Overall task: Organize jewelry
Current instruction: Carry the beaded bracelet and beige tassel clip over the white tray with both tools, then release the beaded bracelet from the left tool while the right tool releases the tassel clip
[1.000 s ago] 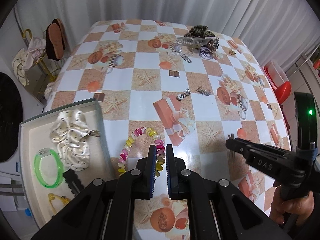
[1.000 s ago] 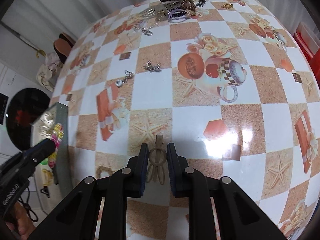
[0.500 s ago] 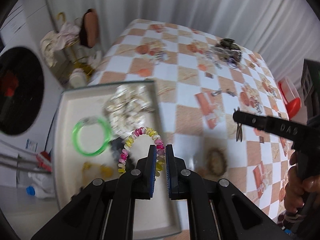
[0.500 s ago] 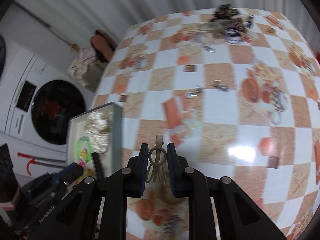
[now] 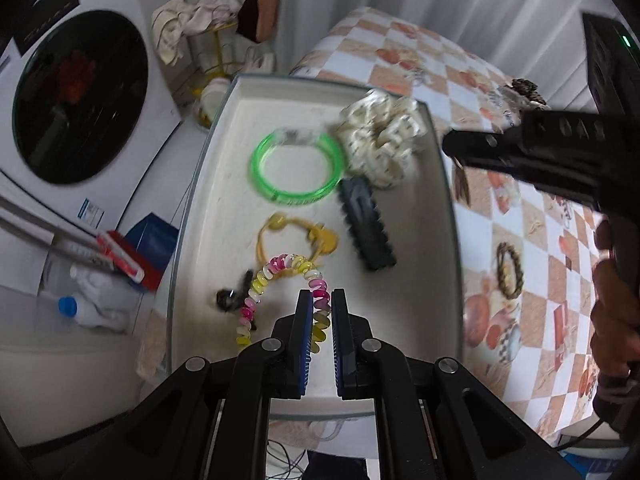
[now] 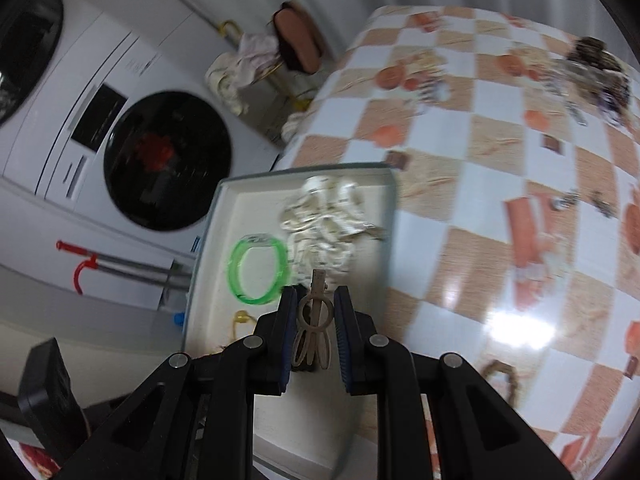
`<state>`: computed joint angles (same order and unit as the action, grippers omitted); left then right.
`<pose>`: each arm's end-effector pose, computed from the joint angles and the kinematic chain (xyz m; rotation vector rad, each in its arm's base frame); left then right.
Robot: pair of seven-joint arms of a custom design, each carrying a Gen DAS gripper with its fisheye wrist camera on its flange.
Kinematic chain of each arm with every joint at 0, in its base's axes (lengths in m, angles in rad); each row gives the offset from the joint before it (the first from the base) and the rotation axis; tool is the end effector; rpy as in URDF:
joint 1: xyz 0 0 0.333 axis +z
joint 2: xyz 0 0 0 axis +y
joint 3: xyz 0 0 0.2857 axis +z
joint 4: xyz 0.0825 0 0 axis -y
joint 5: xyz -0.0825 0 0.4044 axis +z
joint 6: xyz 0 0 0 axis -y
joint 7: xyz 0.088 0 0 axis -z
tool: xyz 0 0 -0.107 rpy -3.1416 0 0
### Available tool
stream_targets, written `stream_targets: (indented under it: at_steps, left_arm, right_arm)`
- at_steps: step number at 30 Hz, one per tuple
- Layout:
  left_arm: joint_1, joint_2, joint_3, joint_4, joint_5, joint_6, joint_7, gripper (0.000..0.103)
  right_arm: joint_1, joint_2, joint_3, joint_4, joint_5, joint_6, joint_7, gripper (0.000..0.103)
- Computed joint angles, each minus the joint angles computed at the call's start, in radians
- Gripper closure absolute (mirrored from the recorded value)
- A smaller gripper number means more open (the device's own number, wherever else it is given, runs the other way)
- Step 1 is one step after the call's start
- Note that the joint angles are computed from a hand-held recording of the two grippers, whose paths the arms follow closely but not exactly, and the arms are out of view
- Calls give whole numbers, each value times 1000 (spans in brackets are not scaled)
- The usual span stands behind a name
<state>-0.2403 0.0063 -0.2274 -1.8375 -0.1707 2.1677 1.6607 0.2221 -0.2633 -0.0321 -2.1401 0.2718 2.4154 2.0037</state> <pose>0.5448 -0.2823 0.5158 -1.5721 2.6036 -0.5464 0.5364 0.1034 0.5406 -1.4148 2.1301 -0.0408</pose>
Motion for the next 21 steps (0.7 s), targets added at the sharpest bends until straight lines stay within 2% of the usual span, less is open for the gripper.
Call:
stream_targets:
  at_steps: [8,21]
  left_arm:
    - [-6,-20,-5,-67,14,36,29,89]
    - [-16,-19,-10,-103,69,50,21,89]
  right_arm:
    - [14,158,25,143,32,-23,-70,83]
    - [-20,347,75,309,67,-72,-124,82]
